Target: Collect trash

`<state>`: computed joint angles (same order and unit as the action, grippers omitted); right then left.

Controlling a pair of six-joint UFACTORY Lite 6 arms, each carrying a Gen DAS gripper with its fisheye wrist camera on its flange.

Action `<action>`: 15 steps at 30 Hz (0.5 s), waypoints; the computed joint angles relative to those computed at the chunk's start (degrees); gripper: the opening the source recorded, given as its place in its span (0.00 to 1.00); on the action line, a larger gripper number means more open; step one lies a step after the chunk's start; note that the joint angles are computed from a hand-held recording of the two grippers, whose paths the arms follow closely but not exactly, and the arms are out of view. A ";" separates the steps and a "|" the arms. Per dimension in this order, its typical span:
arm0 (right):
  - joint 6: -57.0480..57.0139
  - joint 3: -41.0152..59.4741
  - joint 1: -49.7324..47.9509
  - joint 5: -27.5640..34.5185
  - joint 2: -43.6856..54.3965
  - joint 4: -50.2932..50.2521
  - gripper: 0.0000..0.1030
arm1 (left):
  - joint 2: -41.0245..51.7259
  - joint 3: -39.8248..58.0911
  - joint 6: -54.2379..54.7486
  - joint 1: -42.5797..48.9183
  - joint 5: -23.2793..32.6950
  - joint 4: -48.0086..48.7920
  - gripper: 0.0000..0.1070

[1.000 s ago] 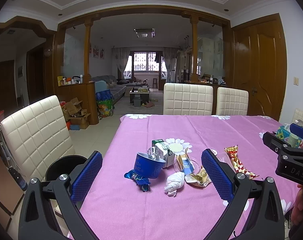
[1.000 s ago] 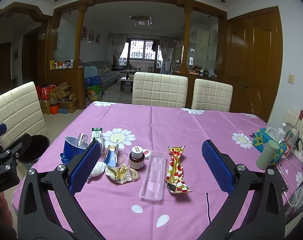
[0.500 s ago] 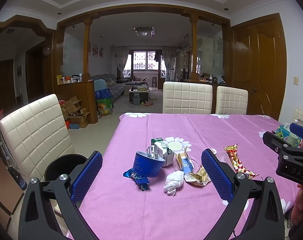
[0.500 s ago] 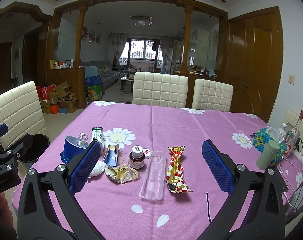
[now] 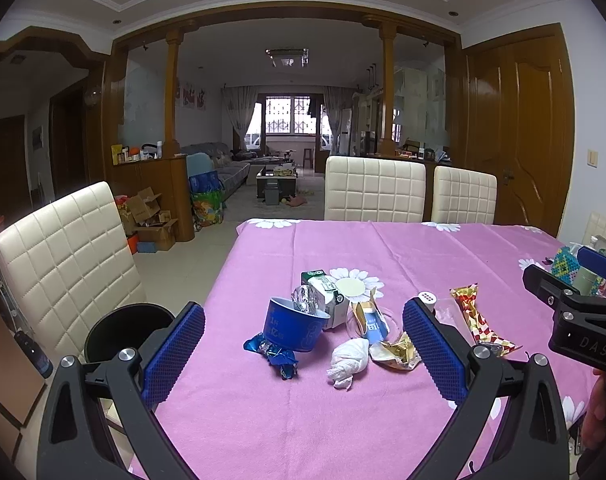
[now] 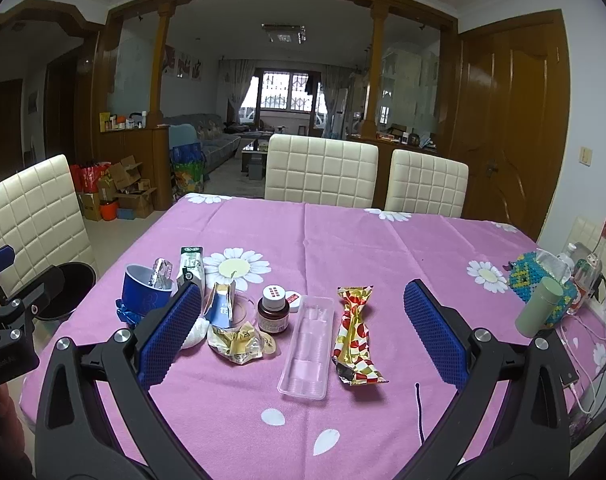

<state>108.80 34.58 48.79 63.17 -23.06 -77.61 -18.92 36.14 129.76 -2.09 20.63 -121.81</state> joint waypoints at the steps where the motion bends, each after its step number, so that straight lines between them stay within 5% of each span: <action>1: 0.13 0.03 -0.94 -0.89 0.61 -0.33 0.97 | 0.78 0.35 0.63 -0.18 -0.10 -0.68 0.91; 10: 7.41 -2.68 -16.67 -17.18 8.99 -9.97 0.97 | 16.46 6.11 27.66 -4.91 -2.05 -28.06 0.91; 15: 16.53 -2.44 -28.03 -29.05 16.98 -20.10 0.97 | 28.34 12.60 26.20 -5.25 -1.38 -25.19 0.91</action>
<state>125.33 32.14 20.75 34.12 -6.08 -97.71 9.42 48.74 155.97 -7.35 19.25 -147.00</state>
